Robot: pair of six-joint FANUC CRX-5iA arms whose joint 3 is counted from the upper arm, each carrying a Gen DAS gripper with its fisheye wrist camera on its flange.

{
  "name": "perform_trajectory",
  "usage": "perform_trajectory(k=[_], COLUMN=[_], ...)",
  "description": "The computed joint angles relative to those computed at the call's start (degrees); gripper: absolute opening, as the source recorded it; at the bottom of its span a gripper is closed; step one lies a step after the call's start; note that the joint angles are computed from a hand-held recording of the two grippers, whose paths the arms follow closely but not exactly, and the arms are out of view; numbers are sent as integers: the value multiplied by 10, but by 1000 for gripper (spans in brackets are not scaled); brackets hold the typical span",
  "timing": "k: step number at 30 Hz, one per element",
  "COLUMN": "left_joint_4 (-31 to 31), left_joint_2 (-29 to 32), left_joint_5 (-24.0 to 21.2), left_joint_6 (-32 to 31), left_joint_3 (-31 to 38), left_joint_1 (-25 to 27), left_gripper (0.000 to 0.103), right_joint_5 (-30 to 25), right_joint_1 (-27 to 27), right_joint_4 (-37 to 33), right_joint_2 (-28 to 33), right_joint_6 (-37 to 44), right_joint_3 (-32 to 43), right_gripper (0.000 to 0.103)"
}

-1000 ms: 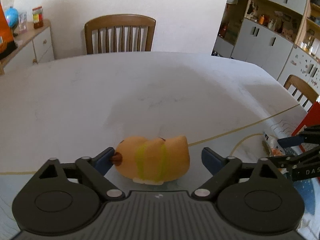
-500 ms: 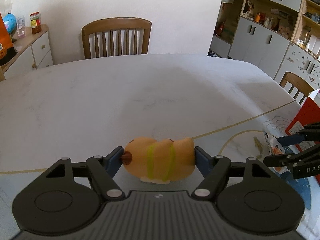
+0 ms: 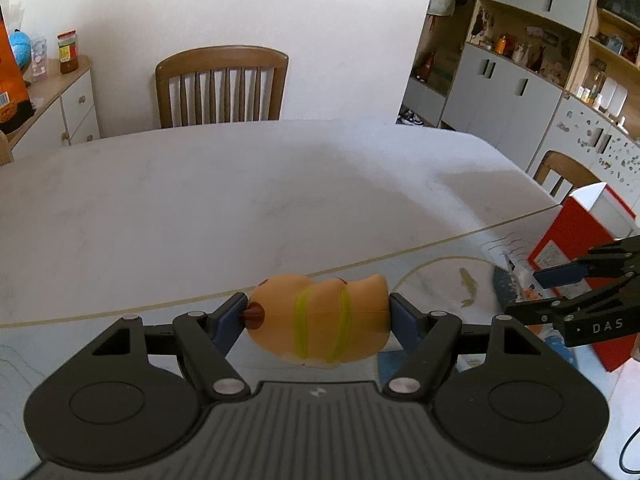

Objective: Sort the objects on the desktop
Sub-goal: 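Grasp the yellow toy with the left tool while the right tool grasps the white packet, then carry the yellow toy and white packet with both tools over the shoebox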

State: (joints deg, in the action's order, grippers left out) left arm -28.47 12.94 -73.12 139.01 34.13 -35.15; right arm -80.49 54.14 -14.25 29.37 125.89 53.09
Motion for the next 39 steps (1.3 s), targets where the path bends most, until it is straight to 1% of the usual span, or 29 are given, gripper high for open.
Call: perform_trajectory(k=[6, 14, 18, 30, 39], left_joint_4=[-4, -9, -11, -1, -9], left_joint_2=[0, 3, 7, 32, 72], left_joint_5=[-2, -16, -23, -47, -75], left_joint_6=[-8, -18, -21, -34, -48], left_joint_3=[18, 41, 56, 121, 187], left_joint_1=[-11, -34, -47, -82, -105], left_gripper=[75, 75, 75, 75, 75], right_joint_5=[-3, -5, -16, -72, -92], right_joint_1=[-7, -16, -26, -63, -93], right_joint_4=[-14, -24, -36, -86, -107], right_joint_2=[-21, -51, -62, -72, -74], right_joint_6=[1, 2, 0, -4, 12], right_joint_3=[-9, -31, -31, 14, 35], right_gripper=[63, 63, 63, 63, 63])
